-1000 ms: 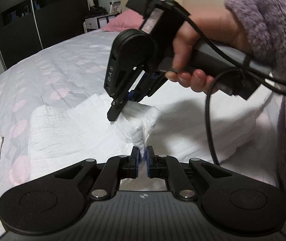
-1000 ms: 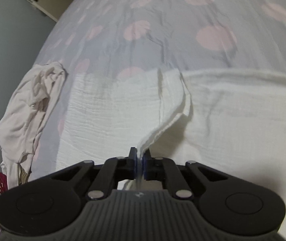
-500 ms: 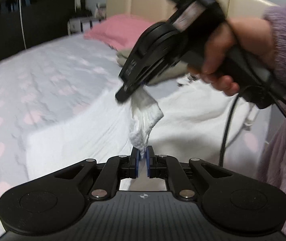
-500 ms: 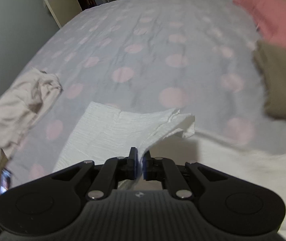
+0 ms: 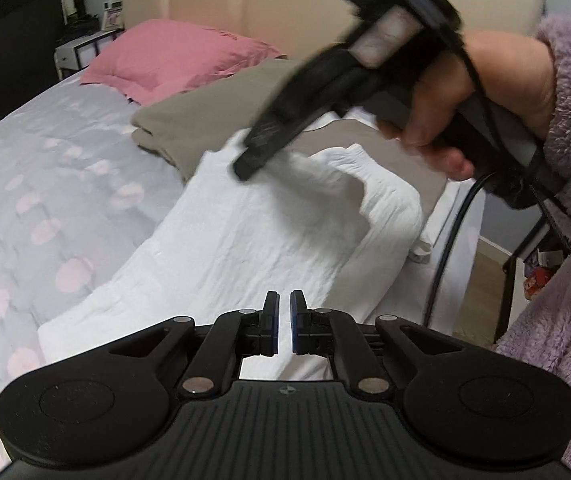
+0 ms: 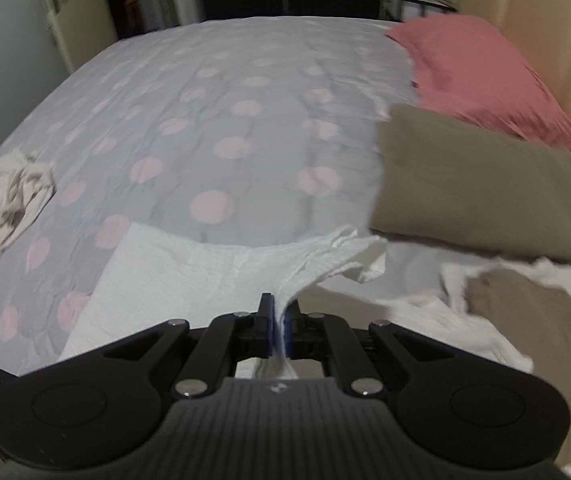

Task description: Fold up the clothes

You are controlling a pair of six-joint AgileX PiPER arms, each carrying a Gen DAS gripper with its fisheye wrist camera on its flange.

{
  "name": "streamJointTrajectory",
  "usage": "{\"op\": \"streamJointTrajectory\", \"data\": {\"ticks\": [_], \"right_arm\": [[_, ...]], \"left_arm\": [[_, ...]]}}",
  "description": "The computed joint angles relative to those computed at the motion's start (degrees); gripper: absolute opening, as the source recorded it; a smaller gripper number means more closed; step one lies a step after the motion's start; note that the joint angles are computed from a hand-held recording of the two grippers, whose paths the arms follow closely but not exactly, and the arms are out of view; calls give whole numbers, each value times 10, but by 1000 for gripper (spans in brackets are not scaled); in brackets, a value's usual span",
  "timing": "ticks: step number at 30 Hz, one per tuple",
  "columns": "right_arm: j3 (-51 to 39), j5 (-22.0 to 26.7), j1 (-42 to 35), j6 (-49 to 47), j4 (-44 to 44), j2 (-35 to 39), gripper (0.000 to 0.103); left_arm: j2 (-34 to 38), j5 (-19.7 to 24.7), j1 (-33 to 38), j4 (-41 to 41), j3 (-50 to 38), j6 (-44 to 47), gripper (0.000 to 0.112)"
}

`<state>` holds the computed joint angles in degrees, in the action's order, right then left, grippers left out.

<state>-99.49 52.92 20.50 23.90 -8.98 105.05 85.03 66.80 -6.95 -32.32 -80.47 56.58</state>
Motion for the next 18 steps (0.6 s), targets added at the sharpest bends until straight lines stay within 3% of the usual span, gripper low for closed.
{"op": "streamJointTrajectory", "data": {"ticks": [7,11,18], "right_arm": [[180,-80,-98,-6,39,-116,6],[250,-110,-168,-25,67,-136,6],[307,-121,-217,13,24,-130,6]], "left_arm": [[53,-37,28,58,0,-15,4],[85,-70,67,76,27,-38,4],[135,-98,149,30,66,-50,24]]}}
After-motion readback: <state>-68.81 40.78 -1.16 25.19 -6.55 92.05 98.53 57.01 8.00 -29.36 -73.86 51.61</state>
